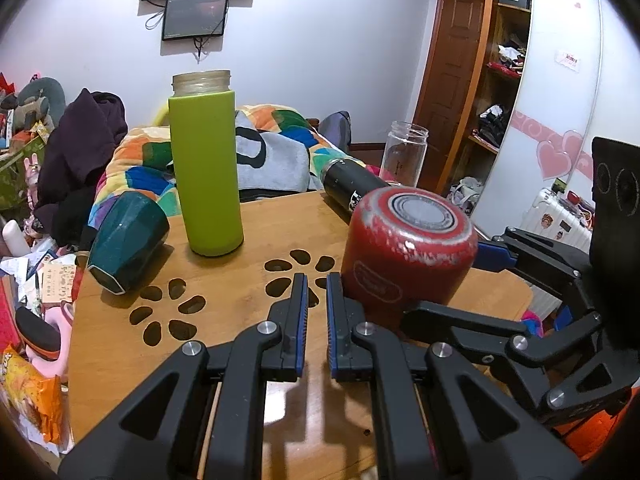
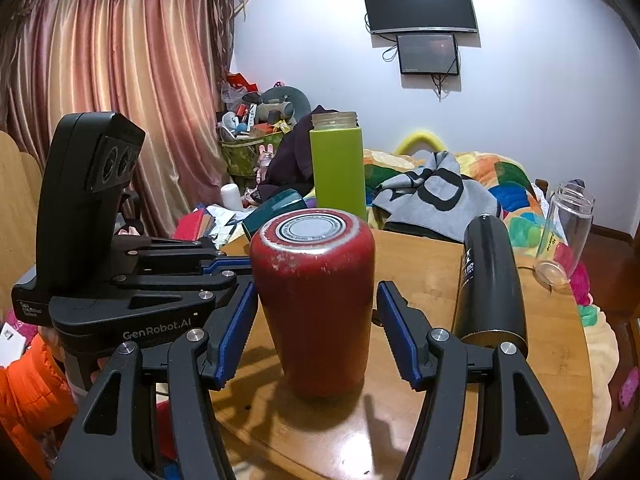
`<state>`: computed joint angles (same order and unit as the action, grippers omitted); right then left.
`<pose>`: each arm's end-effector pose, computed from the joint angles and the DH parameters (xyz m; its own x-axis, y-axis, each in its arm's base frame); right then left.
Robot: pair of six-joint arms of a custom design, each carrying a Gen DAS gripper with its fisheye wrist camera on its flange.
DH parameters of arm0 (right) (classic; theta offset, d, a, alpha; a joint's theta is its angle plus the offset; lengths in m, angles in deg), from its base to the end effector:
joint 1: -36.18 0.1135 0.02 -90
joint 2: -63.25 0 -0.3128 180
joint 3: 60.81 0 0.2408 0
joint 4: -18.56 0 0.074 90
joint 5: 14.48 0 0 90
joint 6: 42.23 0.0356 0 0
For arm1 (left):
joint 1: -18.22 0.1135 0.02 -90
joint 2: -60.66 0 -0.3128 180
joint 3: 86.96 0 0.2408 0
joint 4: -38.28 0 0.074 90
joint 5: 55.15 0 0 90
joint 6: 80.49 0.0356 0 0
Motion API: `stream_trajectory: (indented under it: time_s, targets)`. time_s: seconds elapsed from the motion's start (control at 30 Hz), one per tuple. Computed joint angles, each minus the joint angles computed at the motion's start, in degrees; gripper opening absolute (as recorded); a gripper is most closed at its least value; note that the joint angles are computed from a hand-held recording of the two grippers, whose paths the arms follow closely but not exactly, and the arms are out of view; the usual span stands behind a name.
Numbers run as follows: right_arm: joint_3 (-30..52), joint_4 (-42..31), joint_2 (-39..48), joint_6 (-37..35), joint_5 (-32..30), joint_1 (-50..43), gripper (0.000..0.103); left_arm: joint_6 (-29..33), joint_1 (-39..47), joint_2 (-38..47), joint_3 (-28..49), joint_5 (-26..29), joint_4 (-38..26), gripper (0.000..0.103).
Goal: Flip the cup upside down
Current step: 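Lower the inverted thermos onto the table and open the right tool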
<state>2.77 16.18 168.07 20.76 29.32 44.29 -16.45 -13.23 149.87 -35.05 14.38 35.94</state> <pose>0.3453 0.0752 0.1891 -0.3292 -0.3644 -0.8711 -0.8580 0.5006 0.1148 0.2538 -0.1406 0.2119 -0.6027 -0.1121 -0.7900 -0.0053 0.9906 -0.1365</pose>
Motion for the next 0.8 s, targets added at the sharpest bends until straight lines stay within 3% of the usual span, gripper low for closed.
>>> stream_trajectory:
  time_s: [0.17,0.33,0.43,0.47,0.6,0.67,0.8]
  targets:
    - [-0.55,-0.13,-1.50,0.22,-0.67,-1.24,0.058,-0.60,-1.51,-2.55,-0.15,-2.88,-1.71,0.010]
    - [-1.43,0.34,-4.30,1.89,-1.62,-3.83,0.064,-2.61,-4.84,-7.05,-0.29,-10.13,-4.76,0.027]
    - [-2.63,2.36,-6.65,4.13,-1.86,-5.74,0.078,-4.78,-8.12,-10.27,-0.33,-16.74,-6.99,0.048]
    - [-2.90,2.67,-7.47,4.64,-2.49,-6.53,0.083,-5.40,-9.18,-10.85,-0.24,-18.84,-7.69,0.060]
    - [-4.29,4.03,-10.33,5.47,-4.25,-9.32,0.092,-8.92,-14.46,-12.40,0.30,-27.39,-10.89,0.094]
    - [-6.03,6.51,-12.04,6.69,-3.94,-10.32,0.103,-10.88,-17.33,-12.51,0.76,-31.98,-12.62,0.099]
    - [-8.04,8.70,-14.56,8.94,-5.35,-12.75,0.103,-13.77,-21.32,-11.49,2.32,-37.85,-15.76,0.103]
